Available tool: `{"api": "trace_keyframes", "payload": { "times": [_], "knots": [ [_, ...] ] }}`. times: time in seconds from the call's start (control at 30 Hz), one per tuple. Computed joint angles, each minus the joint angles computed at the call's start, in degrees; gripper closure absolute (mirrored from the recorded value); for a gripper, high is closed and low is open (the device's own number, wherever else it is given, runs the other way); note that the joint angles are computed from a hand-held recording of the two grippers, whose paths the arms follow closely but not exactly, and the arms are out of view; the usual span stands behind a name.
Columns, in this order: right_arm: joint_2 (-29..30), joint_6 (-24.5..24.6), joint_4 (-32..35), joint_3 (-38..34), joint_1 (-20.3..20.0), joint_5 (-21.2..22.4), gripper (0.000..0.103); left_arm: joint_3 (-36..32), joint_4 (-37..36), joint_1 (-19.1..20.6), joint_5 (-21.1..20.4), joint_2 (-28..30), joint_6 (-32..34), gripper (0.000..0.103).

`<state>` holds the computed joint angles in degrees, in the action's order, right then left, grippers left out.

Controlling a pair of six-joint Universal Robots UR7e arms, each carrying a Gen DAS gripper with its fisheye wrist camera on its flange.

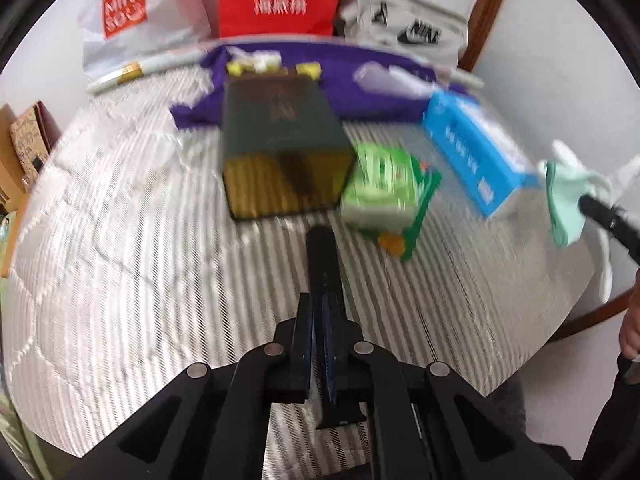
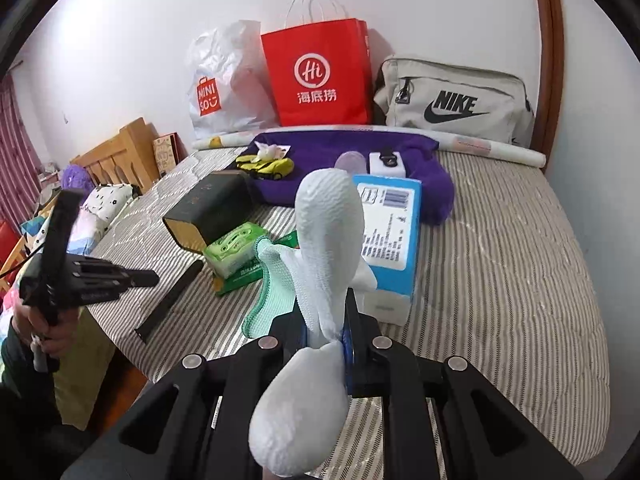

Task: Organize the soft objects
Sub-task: 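Carry the glove with the right tool while the left tool carries the strap toward the purple towel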

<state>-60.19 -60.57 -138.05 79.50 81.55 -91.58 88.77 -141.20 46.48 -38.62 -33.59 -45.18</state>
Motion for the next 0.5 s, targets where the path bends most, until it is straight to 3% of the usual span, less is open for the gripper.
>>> {"api": "trace_keyframes", "payload": {
  "times": [0.23, 0.33, 0.37, 0.5],
  "knots": [
    [0.23, -0.08, 1.03, 0.29, -0.78, -0.77, 0.089, -1.78, 3.55, 0.1, -0.37, 1.56, -2.44, 0.09],
    [0.32, 0.2, 1.6, 0.29, -1.02, -0.51, 0.089, -2.08, 3.25, -0.03, -0.42, 1.93, -1.14, 0.075],
    [0.34, 0.21, 1.86, 0.29, -1.07, -0.45, 0.089, -2.97, 5.54, -0.15, -0.34, 2.34, -1.96, 0.066],
    [0.35, 0.21, 2.59, 0.25, -1.25, -0.14, 0.089, -3.93, 7.65, -0.34, 1.21, 3.06, -2.75, 0.066]
  ]
}}
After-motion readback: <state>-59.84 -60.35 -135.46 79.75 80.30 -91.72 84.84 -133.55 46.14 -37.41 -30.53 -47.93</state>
